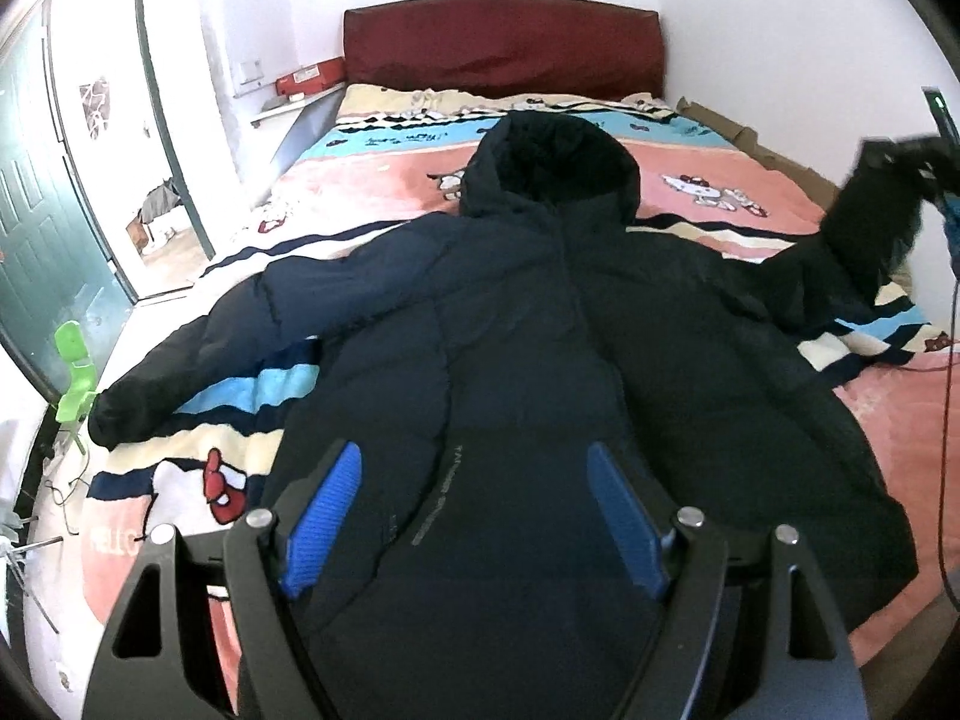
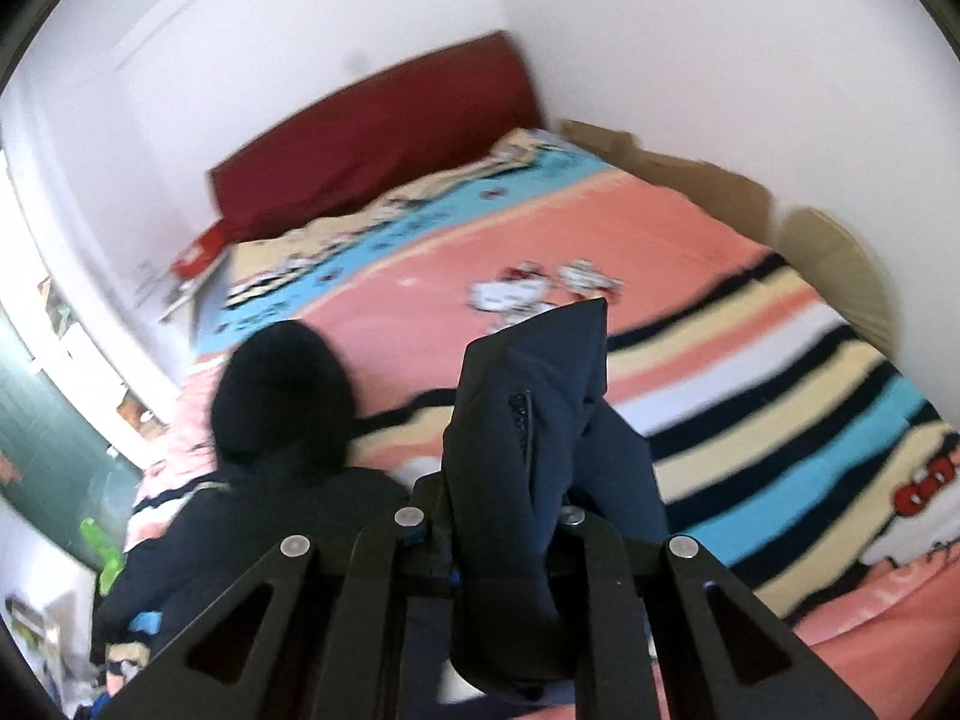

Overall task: Fold large clothes
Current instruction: 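Carry the grasped sleeve with the right gripper across the jacket back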

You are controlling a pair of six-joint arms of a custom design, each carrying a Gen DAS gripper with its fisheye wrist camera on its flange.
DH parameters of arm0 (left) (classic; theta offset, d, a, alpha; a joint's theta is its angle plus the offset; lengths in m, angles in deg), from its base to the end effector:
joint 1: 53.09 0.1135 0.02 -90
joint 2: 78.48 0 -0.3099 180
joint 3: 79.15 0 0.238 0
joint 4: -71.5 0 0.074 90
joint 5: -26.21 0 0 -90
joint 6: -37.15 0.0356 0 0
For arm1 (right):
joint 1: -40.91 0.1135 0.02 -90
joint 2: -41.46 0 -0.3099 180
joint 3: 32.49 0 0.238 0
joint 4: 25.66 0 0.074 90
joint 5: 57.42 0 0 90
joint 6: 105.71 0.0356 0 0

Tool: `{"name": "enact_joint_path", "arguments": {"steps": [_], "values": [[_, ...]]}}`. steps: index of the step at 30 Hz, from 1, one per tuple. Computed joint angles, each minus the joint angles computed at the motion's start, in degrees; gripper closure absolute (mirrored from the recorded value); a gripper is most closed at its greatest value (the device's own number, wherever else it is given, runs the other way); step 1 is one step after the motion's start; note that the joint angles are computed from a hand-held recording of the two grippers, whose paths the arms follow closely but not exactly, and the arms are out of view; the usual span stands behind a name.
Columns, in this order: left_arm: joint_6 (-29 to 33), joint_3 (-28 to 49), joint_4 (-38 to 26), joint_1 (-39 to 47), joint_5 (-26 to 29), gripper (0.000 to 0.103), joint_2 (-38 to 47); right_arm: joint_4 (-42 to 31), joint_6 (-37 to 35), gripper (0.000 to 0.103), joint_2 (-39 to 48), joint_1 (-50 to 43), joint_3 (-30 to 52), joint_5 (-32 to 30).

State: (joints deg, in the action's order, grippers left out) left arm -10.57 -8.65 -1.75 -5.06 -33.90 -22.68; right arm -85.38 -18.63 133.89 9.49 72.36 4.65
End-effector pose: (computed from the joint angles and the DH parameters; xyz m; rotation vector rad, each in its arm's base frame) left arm 0.1006 0.0853 0.3407 0.0597 2.4027 0.0273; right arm 0.2963 -0.1615 0.3968 0.3468 2.2667 0.2789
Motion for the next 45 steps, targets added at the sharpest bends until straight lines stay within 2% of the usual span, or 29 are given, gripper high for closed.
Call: {"name": "enact_joint_path", "arguments": {"steps": [4,10,21,29,36,45], "values": [[6.59,3.49,-5.50,7.06,4.58,0.026,3.00,-0.12,4.35,0.091,-3.18,10.28,0.96,4.39],[15.18,6.03,-8.11,17.30,9.48,0.026,8.27,2.38,12.15,0.091,-4.44,27.68,-0.17,14.53],[19.35,8.91,-4.92,23.78,9.68,0.026,20.24,9.56,20.15,0.091,2.24,50.78,-5.51,28.81],[18.60,10.76,0.87,26.23,9.33,0.026,26.50,13.45,24.75,0.090,10.20,59.59,-7.34,35.84],[19.77,12.54,2.46,27.22,8.38,0.026,31.30,13.80,27.49,0.089,16.04,63.80,-7.06,41.10],[18.97,13.27,3.83,27.12,8.20,0.026,33.21,13.52,28.91,0.089,19.97,67.15,-5.39,43.44]]}}
